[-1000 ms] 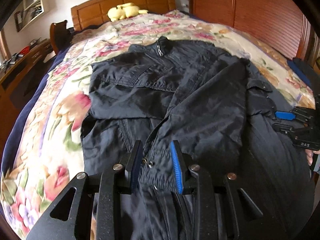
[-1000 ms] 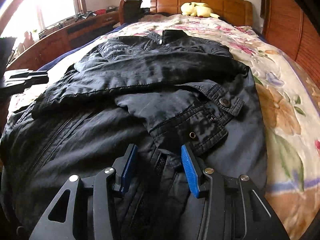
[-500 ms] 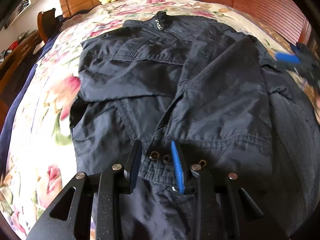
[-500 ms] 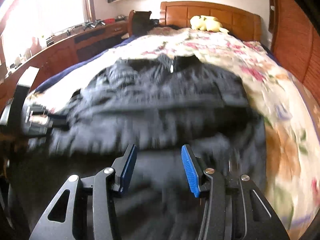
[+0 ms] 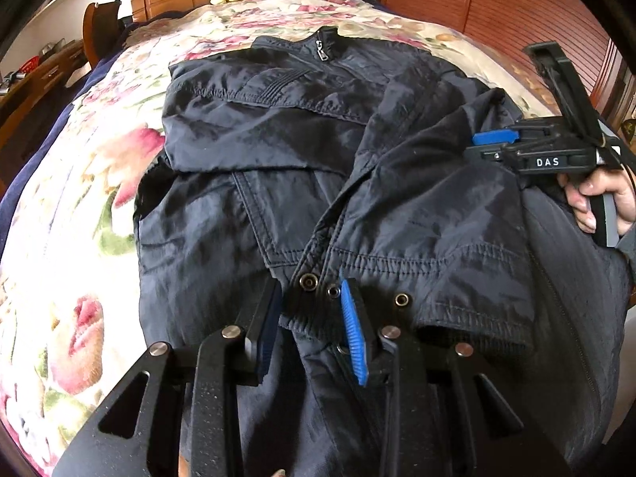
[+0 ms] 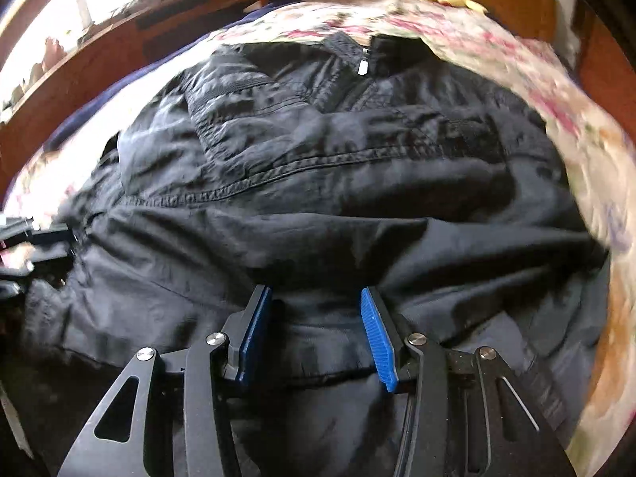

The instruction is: Fold large clothes

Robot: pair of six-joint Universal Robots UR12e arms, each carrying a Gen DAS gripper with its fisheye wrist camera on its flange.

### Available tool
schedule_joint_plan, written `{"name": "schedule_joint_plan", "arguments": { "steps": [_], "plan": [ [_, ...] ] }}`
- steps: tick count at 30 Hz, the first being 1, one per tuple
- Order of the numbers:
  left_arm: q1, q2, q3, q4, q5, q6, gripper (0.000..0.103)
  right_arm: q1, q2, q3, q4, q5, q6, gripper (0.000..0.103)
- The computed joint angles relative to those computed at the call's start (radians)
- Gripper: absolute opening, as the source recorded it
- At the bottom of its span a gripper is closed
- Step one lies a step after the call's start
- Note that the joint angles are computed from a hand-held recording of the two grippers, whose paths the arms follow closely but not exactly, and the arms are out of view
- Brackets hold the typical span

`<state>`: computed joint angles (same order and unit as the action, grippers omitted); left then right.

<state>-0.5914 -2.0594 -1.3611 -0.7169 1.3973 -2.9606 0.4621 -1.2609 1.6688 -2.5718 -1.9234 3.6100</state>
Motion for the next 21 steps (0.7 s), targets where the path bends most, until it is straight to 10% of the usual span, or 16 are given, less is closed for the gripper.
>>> {"name": "schedule_joint_plan", "arguments": {
  "steps": [21],
  "plan": [
    [0.056, 0.113, -0.151, 0.06, 0.139, -0.106, 0.033, 0.19, -0.164, 0.197, 0.013, -0.284, 0.214, 0.048]
  ]
}}
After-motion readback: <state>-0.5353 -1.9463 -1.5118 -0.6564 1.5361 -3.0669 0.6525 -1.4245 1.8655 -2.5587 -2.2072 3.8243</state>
